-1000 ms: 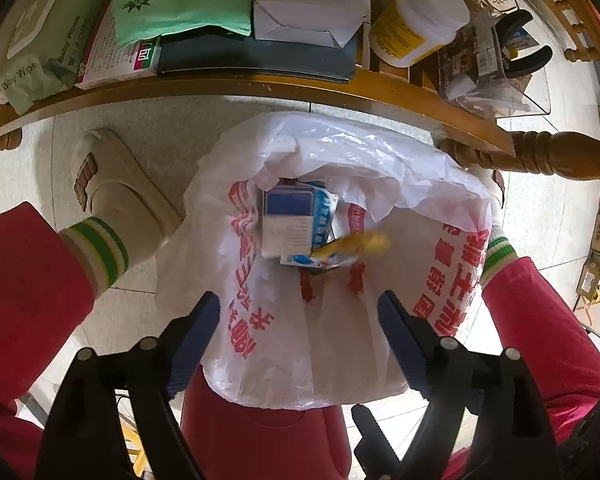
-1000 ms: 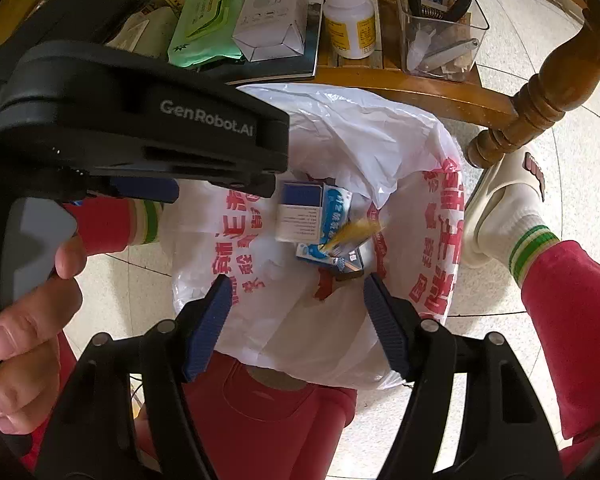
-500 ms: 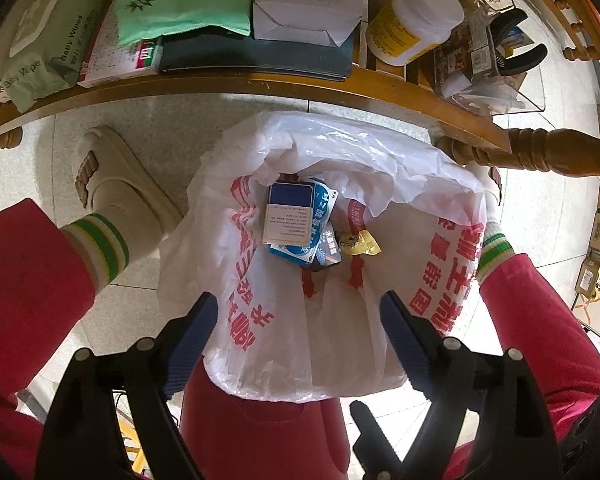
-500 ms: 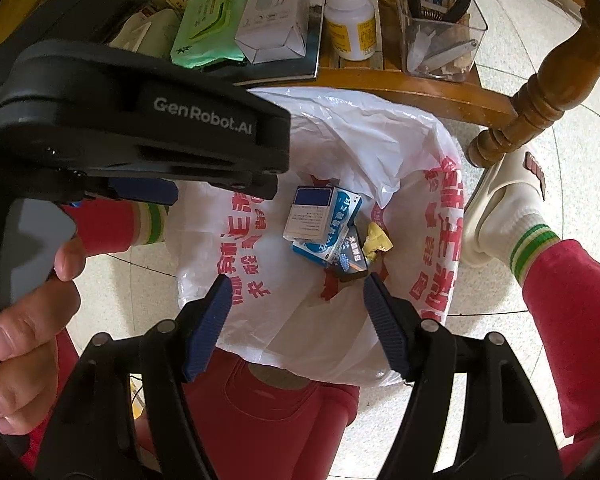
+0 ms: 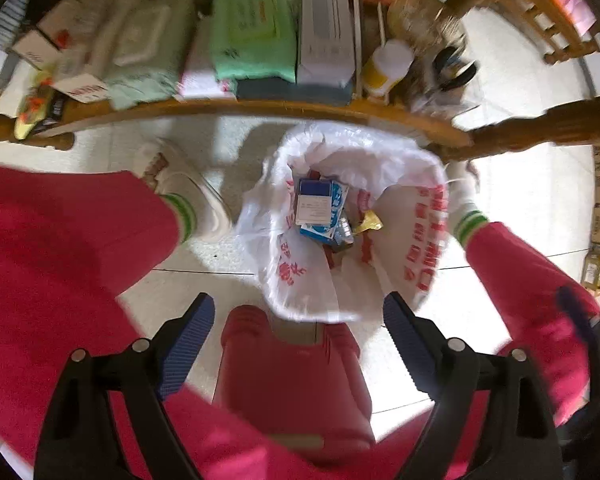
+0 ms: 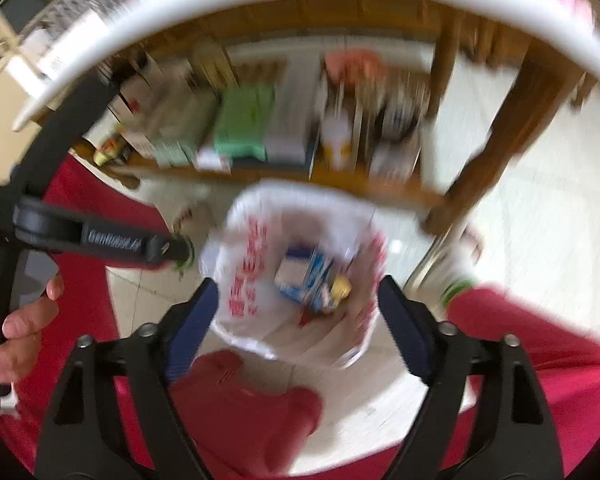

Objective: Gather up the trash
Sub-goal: 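Raise both empty tools back over the table toward the remaining trash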

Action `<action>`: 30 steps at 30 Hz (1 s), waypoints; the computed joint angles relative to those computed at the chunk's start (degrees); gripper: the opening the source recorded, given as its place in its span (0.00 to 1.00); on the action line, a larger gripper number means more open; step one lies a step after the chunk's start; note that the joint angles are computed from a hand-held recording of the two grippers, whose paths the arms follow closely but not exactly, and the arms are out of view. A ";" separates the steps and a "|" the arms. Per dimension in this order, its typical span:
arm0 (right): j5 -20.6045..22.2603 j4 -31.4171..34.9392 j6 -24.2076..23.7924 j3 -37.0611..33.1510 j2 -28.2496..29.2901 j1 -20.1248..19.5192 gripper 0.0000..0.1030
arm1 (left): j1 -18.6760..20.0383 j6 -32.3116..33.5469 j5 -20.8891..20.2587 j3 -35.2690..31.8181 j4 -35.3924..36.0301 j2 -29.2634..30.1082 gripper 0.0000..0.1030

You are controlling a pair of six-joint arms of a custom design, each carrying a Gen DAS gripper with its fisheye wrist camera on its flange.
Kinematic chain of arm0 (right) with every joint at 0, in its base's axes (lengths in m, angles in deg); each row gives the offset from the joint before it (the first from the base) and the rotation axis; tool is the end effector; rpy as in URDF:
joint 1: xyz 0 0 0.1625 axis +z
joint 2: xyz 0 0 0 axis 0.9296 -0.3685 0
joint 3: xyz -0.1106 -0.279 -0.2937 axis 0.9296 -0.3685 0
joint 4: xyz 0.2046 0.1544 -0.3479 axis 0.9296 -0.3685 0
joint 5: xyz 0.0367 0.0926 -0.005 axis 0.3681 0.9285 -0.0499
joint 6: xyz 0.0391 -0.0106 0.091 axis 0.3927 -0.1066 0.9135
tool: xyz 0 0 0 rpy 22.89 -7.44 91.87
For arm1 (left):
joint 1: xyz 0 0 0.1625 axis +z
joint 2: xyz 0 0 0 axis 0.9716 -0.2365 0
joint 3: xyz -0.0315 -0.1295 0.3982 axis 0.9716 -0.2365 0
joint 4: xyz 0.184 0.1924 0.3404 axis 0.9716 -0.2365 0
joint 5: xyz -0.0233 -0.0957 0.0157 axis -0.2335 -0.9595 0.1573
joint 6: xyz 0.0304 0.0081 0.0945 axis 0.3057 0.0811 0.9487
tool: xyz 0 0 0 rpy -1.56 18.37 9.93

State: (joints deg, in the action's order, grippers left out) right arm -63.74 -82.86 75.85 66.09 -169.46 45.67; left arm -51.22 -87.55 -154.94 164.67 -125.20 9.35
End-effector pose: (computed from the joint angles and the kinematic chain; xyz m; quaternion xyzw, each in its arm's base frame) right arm 0.1686 -0.2076 0.3139 0.0759 -0.9344 0.1746 0.3012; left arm -0.3667 -0.3361 0.0798 0.0469 0.9367 0.0849 0.3364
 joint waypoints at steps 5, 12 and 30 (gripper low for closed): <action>-7.61 3.10 -3.78 -12.28 5.29 12.31 0.92 | -4.10 -2.71 6.23 -7.30 7.56 -4.28 0.90; -9.56 -5.47 -31.94 -26.31 15.57 19.40 0.93 | -5.72 -5.94 14.92 -22.12 16.37 -2.98 0.92; 4.66 23.89 -70.33 -64.01 38.93 7.35 0.93 | -1.09 -7.81 18.72 -41.88 25.67 9.70 0.92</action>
State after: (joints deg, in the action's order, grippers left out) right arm -59.07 -58.97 5.52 2.08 -130.53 53.02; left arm -52.31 -95.36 -136.22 122.80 -99.54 19.05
